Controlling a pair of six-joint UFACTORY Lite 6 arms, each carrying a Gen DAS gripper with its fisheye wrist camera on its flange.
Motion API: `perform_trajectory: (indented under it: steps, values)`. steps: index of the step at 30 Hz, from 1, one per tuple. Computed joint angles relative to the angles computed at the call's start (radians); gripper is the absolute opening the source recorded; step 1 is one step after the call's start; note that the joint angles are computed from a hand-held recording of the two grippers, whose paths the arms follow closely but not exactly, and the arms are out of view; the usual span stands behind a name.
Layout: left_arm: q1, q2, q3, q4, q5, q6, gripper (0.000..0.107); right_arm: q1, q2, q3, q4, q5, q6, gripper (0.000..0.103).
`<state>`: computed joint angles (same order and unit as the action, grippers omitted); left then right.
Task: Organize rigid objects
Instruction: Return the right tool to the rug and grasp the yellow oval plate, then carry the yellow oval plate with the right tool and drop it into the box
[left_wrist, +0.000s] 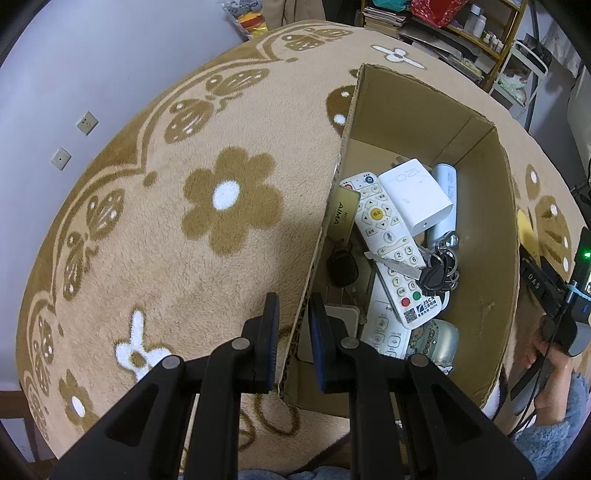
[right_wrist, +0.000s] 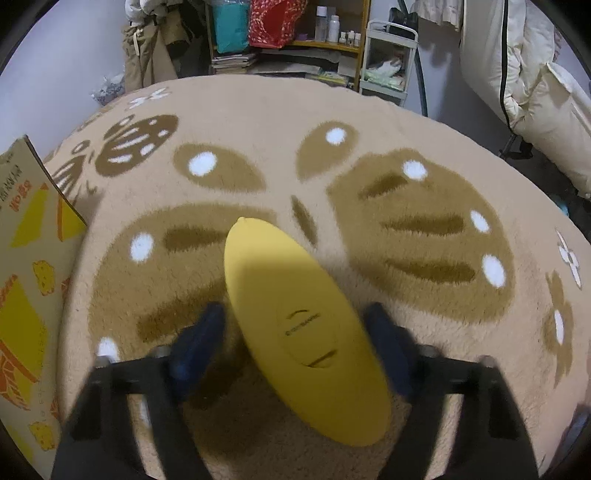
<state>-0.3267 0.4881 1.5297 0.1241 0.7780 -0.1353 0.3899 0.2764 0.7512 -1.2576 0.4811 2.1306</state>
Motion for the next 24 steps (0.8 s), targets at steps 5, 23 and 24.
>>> perform_trajectory:
  steps: [5, 23, 24]
  values:
    - [0.0, 0.0, 0.0, 0.002, -0.001, -0.001, 0.016, -0.008, -0.03, -0.02, -0.013, -0.011, 0.029, 0.063]
    - [-0.003, -0.001, -0.008, 0.007, -0.006, -0.004, 0.016, 0.015, -0.147, 0.011, -0.032, 0.0, 0.036, 0.063]
    - [-0.002, -0.001, -0.009, 0.006, -0.007, -0.003, 0.016, 0.018, -0.16, 0.011, -0.033, 0.001, 0.034, 0.063]
